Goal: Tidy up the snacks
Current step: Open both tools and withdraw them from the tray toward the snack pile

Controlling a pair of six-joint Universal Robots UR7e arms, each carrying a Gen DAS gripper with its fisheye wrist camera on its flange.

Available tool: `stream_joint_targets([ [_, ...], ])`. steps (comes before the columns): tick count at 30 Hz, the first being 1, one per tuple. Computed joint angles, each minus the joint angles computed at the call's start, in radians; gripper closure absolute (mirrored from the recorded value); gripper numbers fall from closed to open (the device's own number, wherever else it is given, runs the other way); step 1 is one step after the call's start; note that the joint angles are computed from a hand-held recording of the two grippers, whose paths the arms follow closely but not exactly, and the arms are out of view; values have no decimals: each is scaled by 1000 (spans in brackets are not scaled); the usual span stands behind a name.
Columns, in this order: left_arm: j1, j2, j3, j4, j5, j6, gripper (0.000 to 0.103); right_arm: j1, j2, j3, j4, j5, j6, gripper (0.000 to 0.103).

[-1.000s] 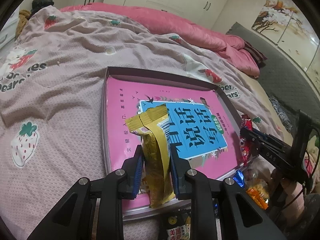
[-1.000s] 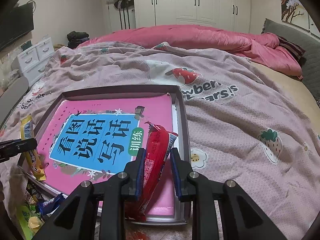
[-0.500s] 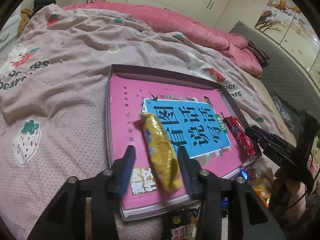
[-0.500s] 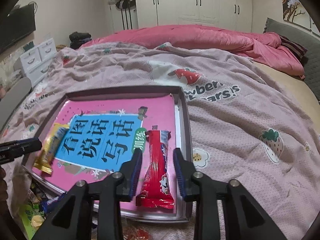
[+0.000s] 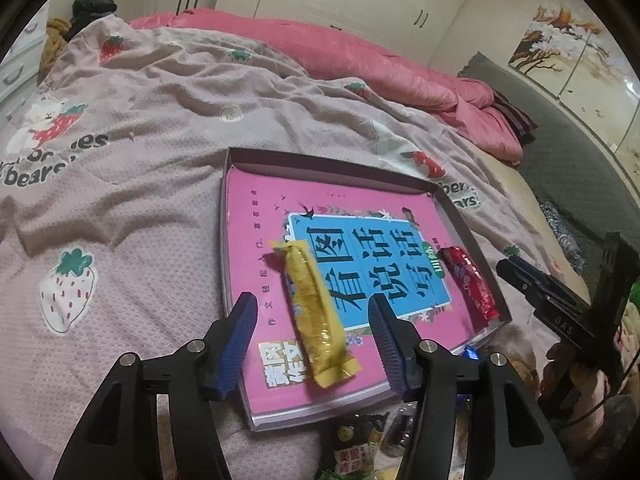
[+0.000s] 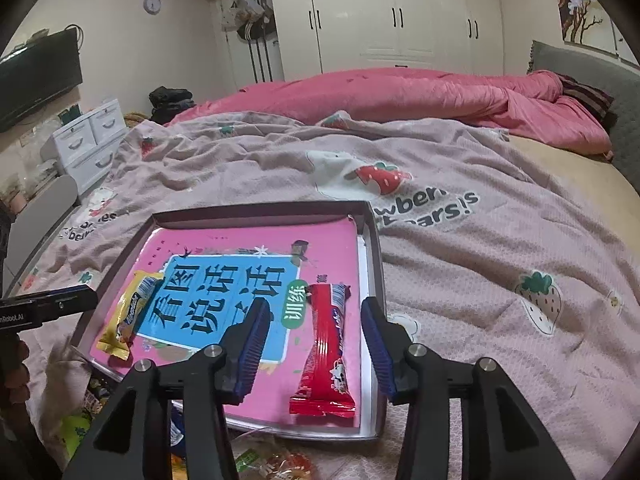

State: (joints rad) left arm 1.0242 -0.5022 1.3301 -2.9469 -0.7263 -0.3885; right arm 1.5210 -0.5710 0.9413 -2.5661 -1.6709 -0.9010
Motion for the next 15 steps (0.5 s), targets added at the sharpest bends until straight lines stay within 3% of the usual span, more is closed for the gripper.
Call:
stream_joint_targets([
  [7, -24, -15, 25, -23, 27, 15, 37, -1, -55, 82, -43, 46, -28, 44],
  [15, -56, -31, 60, -45, 59, 23, 35, 1, -115, 171, -91, 70, -49, 39],
])
